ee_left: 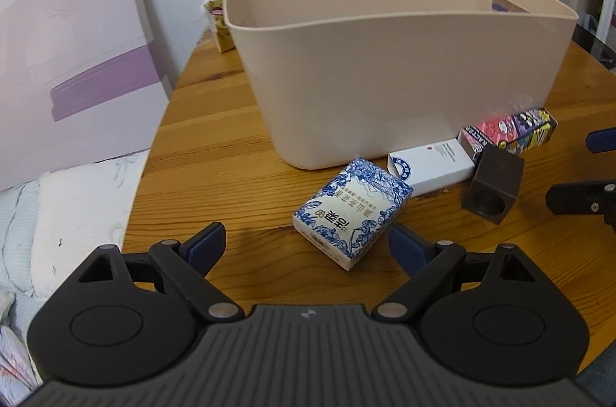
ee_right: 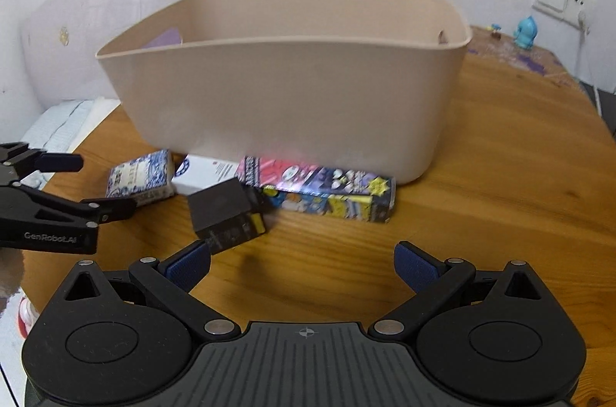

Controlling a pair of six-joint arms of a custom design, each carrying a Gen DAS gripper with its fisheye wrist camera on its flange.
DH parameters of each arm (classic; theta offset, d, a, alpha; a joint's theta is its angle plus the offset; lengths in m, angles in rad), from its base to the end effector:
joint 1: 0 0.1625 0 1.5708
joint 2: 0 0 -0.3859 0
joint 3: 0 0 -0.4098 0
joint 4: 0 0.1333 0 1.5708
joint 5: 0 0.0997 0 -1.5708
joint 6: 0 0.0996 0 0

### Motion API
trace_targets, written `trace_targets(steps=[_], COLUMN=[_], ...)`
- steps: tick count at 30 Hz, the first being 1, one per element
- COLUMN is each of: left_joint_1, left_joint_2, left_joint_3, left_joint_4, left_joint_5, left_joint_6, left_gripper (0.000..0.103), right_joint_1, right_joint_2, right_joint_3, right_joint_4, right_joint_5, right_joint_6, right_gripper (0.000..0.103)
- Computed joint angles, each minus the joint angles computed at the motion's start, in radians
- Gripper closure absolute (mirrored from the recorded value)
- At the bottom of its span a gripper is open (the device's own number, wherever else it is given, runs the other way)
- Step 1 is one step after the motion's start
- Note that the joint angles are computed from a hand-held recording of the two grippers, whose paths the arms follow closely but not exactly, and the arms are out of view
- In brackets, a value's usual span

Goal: Organize objects
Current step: 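Move both tools back to the boxes beside the basket, then grasp the black cube box with right tool while left tool grasps blue-white box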

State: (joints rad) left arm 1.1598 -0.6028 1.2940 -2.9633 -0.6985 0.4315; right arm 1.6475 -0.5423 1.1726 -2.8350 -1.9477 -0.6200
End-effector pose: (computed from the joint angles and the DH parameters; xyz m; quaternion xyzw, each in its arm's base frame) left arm -0.1080 -0.7723 0.1354 0.2156 0.8362 -0.3073 0.3999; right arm 0.1574 -0.7870 0.1046 0.2637 -0.8972 0.2472 0.2536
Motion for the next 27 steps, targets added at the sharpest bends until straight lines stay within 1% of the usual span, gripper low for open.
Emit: trace_targets(steps=[4,7,10,14,18,20,22,23,24,26,27], left_joint_1=[0.013,0.025,0.032,0.039,0.040,0.039,0.037,0.037,0.037,0.036,0.036], left_joint_2=[0.018,0.021,0.025,0.033,0.045,0.053,0.053,0.053,0.050,0.048,0.046], left_joint_3=[-0.024,-0.038,-0.044,-0.055,-0.067,-0.069,-0.063,-0.061,-0.057,-0.053,-0.052], left_joint_4=[-0.005,0.016,0.005,-0.004,-0.014,-0.032,-0.040,-0.044,-0.043,-0.043,-0.041], left_joint_5=[-0.018,-0.050,-0.081,-0.111,-0.129,-0.135,-0.147,-0.155,-0.165,-0.169,-0.171], left_joint_6=[0.029,0.018,0.033,0.057,0.086,0.108,0.122,0.127,0.128,0.126,0.127], left_gripper=[0.011,0.010,0.010,0.010,0.011,0.011,0.015,0.020,0.026,0.031,0.034], right_joint_1=[0.002,0.007,0.012,0.015,0.019,0.021,0.022,0.023,0.024,0.027,0.027], right_joint_2=[0.020,0.036,0.056,0.082,0.096,0.101,0.106,0.108,0.110,0.112,0.104], right_joint_3=[-0.012,-0.020,-0.026,-0.051,-0.051,-0.051,-0.055,-0.056,-0.057,-0.054,-0.040], right_joint_4=[0.024,0.029,-0.001,-0.010,-0.038,-0.050,-0.059,-0.061,-0.064,-0.068,-0.080], right_joint_5=[-0.002,-0.008,-0.013,-0.009,-0.007,-0.003,-0.002,-0.001,0.000,0.001,0.001], right_joint_6=[0.009,0.007,-0.012,-0.017,-0.033,-0.040,-0.047,-0.047,-0.048,-0.056,-0.066], right_gripper=[0.000,0.000,0.000,0.000,0.001,0.005,0.012,0.014,0.018,0.024,0.033])
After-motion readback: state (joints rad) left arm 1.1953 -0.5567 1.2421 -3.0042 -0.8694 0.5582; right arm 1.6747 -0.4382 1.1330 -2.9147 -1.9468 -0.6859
